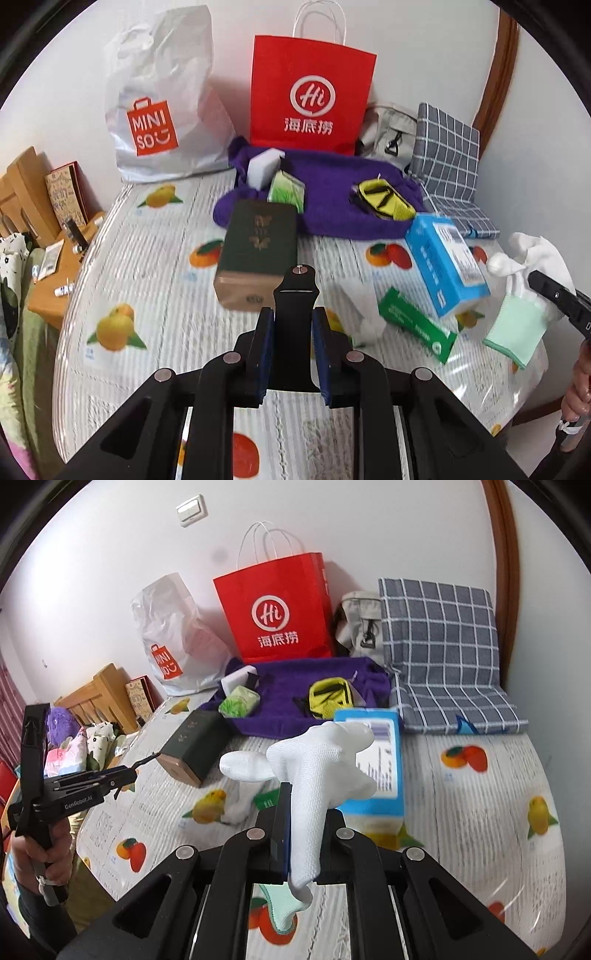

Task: Organize soft objects
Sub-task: 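Carry the strap in the left tool while the right tool carries the plush toy to the towel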

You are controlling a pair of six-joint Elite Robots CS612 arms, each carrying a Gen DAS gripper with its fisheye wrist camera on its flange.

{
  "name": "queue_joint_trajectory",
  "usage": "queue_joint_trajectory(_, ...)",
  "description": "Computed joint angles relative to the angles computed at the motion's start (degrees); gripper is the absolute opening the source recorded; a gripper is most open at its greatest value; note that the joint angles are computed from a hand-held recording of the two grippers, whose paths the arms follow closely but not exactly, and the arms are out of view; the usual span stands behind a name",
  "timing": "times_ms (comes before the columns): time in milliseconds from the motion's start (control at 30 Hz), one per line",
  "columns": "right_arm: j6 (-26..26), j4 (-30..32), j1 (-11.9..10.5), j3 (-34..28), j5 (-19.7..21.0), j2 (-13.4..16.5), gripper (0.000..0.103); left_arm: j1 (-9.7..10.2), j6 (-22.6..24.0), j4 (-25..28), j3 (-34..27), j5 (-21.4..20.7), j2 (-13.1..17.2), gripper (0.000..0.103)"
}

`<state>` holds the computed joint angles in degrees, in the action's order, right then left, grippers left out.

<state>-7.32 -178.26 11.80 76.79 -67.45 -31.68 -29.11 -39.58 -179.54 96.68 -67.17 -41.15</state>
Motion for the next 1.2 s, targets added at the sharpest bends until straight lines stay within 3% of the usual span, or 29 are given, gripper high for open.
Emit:
queue_joint_trajectory(700, 0.0, 7.6, 0.4, -15.3, -0.9, 5.5, 0.008, 3.67, 1.9, 3.1, -8.9, -1.7, 2.6, 0.02)
queue_joint_trajectory(1200, 2.8, 15.2, 1.2, -31.2, 0.7, 12.5, 0.008, 5.48, 5.3, 7.6, -17.4, -1.2, 5.4, 0.02)
